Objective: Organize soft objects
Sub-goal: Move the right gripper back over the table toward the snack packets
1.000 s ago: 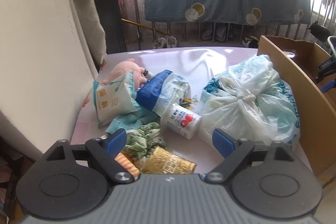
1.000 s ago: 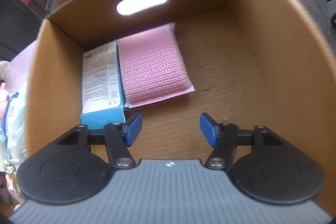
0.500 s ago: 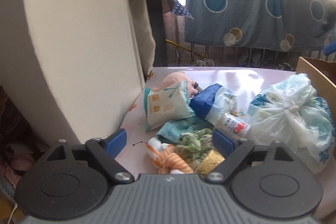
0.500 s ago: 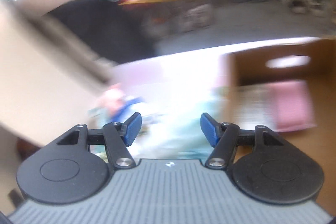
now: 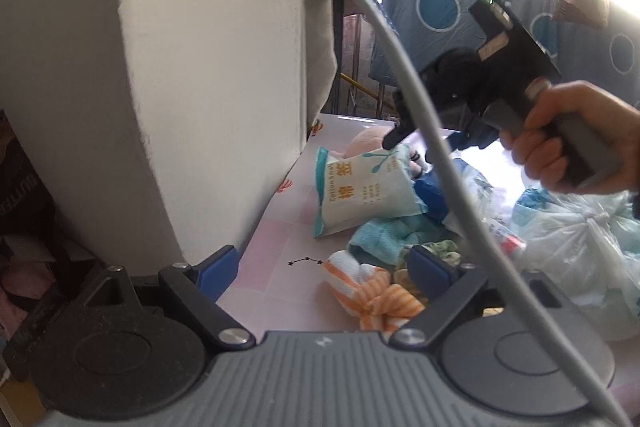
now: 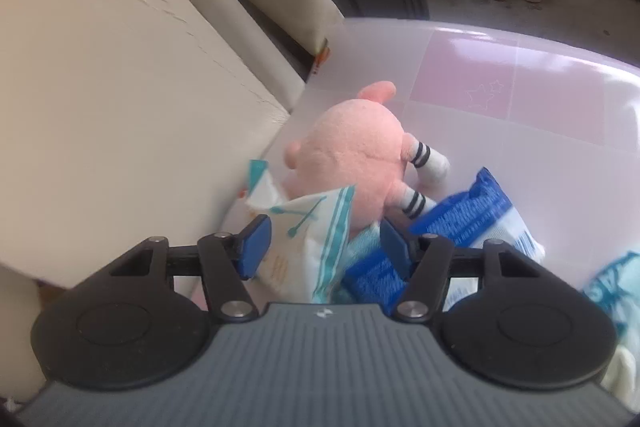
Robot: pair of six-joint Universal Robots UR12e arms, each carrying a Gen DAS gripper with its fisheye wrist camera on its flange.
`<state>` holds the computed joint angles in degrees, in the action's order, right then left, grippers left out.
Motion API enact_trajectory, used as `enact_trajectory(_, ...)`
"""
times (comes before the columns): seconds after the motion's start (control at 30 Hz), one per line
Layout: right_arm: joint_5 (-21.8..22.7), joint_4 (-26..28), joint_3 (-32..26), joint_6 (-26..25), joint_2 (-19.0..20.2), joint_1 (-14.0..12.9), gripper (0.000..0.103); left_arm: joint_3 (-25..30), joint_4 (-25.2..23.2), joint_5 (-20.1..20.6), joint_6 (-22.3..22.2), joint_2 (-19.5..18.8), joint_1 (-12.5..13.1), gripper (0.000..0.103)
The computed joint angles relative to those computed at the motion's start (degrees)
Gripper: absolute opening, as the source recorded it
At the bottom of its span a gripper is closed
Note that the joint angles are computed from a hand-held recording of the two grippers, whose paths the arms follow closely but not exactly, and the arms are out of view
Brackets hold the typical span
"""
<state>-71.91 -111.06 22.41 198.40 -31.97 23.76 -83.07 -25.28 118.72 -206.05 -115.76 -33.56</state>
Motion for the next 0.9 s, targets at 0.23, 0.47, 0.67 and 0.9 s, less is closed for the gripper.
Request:
enact_trajectory(0.23, 1.8, 2.2, -7.9, 1.8, 6.5, 0.4, 0.024, -2.0, -0.8, -1.9, -3.1, 1.0, 1.6, 0.090)
enact_trajectory(0.47, 1.8, -5.6, 0.9, 0.4, 0.4, 0.3, 0.014, -3.3, -3.8, -5.1, -6.9, 2.4, 2.5, 0.085)
enact_trajectory(0.67, -3.1, -12.9, 13.6, -8.3, -9.2, 0.6, 0.014, -3.4, -10.4, -8.2, -12.3, 3.8, 3.6, 0.057)
enact_trajectory(0.9, -13.2, -21.2, 29.4, -21.1, -18.9, 2.4, 0.013, -3.7, -12.5, -11.6, -16.3, 5.1, 4.4, 0.034)
